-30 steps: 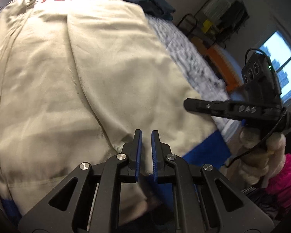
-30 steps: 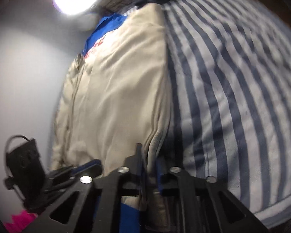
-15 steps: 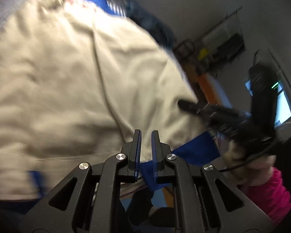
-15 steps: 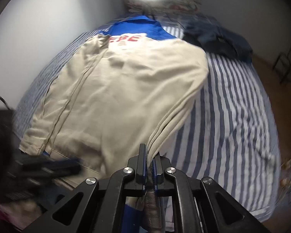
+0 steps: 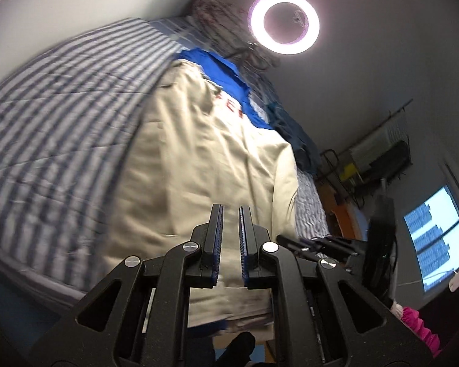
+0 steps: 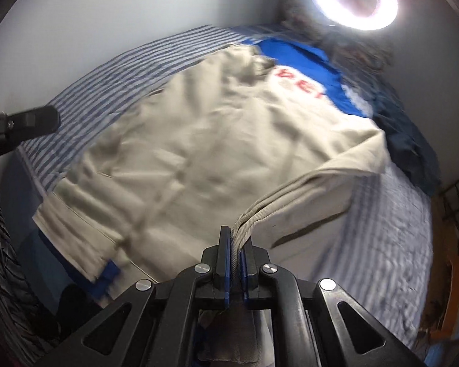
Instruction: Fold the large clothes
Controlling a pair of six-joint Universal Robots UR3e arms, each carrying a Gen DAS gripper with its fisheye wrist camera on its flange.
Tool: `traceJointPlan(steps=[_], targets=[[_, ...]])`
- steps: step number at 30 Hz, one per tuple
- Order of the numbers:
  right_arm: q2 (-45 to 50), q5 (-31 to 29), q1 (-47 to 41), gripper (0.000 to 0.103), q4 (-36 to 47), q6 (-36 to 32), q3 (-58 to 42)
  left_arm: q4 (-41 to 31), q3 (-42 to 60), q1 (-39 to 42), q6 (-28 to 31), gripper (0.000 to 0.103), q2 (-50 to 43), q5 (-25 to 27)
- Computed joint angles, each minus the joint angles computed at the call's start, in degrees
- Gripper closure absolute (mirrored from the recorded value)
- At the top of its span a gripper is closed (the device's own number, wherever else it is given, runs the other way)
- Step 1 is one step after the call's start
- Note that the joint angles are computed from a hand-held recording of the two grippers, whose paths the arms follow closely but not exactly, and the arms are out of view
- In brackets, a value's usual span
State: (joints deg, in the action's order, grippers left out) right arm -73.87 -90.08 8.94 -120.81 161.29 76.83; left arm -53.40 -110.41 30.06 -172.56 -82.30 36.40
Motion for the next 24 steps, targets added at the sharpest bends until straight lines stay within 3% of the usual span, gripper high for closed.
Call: traceJointPlan(steps=[4,9,11,16,20,24], targets=[[7.69,-1.6,5.26,0.1,-0.44,0.56,-4.15,-2.02,-1.53,3.17,2.73,0.096,1.1,0.16],[10.87,-0.66,6.23,0.099,-3.7,-0.3,-1.66,-1.38,-1.43,2.59,2.7,0.096,-0.81,2.21],[9.62,3.87,3.63,0.098,-2.45,-0.13,-0.93,-1.23,-1.4,1.93,2.87,0.096,-1.07,2.74],[5.32,21.17,-4.49,0.071,5.61,-3.12,0.87,0.28,-0.46,-0.99,1.61,0.096,-2.41,3.76],[-2.6,32.17,-11.92,0.067,11.25,-6.34,5.88,0.47,0.86,-4.7,1.86,0.096,-3.16,5.29],[-8.14,37.11,-19.48,0.049,14.48,-8.91,7.62,1.93,3.63,-10.33,0.9,0.096,-6.54,6.79]])
